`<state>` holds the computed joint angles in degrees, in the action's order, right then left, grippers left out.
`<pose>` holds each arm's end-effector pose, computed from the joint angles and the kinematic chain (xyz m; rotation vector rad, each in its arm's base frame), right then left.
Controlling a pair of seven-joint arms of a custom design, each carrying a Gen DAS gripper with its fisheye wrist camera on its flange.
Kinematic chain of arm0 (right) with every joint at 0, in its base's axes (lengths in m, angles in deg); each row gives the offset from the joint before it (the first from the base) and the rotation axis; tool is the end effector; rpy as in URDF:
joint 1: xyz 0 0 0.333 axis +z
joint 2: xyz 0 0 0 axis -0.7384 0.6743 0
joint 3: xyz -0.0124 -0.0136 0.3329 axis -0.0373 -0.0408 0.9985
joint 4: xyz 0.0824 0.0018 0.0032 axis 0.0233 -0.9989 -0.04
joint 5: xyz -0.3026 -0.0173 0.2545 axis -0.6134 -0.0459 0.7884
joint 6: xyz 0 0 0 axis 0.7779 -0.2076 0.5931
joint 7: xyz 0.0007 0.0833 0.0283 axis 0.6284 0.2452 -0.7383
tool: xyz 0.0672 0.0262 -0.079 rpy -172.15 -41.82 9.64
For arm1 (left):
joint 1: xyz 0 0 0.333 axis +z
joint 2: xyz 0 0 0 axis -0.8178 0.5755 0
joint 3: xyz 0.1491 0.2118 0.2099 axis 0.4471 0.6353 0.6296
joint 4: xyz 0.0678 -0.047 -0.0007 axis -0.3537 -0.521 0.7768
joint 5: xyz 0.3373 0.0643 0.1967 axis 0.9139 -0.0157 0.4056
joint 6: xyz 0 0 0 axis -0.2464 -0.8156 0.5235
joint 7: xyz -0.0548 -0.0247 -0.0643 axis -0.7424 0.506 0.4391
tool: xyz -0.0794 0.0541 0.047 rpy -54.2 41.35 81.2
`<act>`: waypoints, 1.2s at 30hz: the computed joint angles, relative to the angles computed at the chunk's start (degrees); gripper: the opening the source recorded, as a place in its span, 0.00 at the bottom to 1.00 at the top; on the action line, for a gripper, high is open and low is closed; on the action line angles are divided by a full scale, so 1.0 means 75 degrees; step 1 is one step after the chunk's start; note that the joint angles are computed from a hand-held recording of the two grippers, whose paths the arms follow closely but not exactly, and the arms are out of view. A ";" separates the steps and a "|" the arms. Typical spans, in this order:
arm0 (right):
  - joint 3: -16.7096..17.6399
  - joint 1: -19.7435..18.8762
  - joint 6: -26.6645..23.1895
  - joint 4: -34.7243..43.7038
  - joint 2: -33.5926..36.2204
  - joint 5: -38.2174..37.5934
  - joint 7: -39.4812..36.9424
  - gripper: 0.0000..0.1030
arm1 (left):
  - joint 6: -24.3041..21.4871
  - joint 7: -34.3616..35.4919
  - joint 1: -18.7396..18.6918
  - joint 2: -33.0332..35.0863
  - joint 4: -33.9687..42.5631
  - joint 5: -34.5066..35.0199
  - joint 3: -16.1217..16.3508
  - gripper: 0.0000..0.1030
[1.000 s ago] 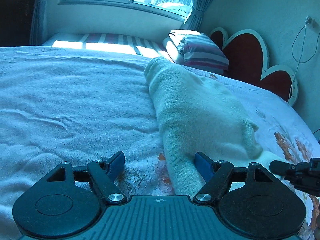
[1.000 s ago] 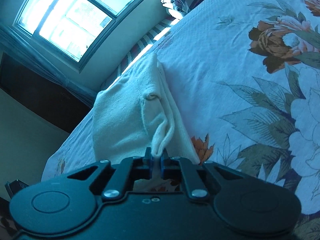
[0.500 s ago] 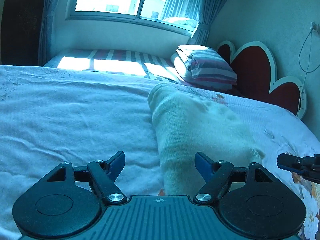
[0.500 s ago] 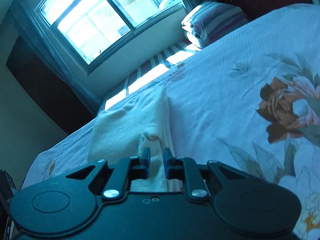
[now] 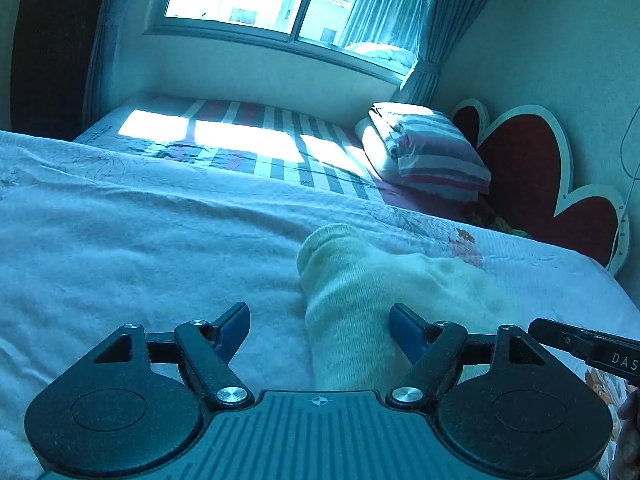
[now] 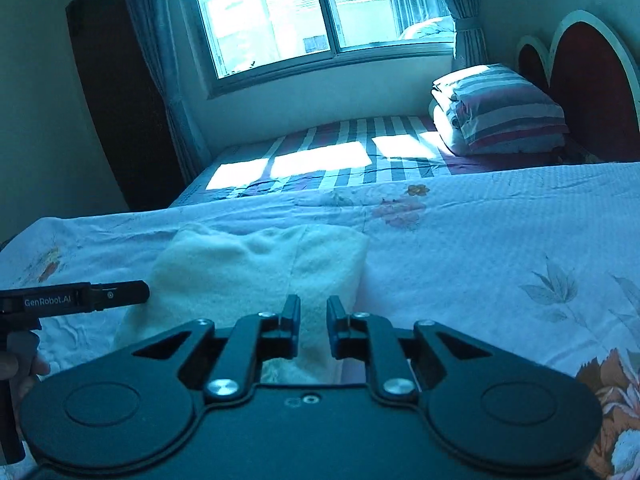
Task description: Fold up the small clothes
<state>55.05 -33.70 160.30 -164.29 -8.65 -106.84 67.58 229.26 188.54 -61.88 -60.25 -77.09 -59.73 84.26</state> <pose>0.4736 0.2414 0.5771 -1.5920 1.5416 -0.5792 0.5383 -0.0774 0.5673 -1.7543 1.7495 -1.1563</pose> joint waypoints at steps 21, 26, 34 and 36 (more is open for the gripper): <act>-0.0546 0.0462 -0.0857 0.1602 0.1570 0.2917 -0.3282 0.26 | -0.1017 -0.0587 0.0461 0.0708 0.0886 0.0676 -0.0209 0.77; -0.0887 0.0919 -0.0105 0.0213 0.0366 0.4276 -0.3860 0.42 | -0.1250 0.0727 0.0174 -0.0341 -0.0068 -0.0551 0.0136 0.77; -0.0563 0.1169 -0.0623 -0.1240 -0.1333 0.4396 -0.3635 0.52 | -0.2035 0.1087 -0.0071 -0.2426 -0.1913 -0.0657 0.0375 0.77; -0.0108 0.0899 -0.0943 -0.1401 -0.1644 0.3789 -0.2960 0.63 | -0.1885 0.0781 0.0137 -0.2910 -0.2403 0.0014 0.0000 0.77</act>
<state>54.24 -26.96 153.23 -174.79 -20.98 -78.42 45.38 215.13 194.40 -60.85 -82.07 -95.11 -59.62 84.26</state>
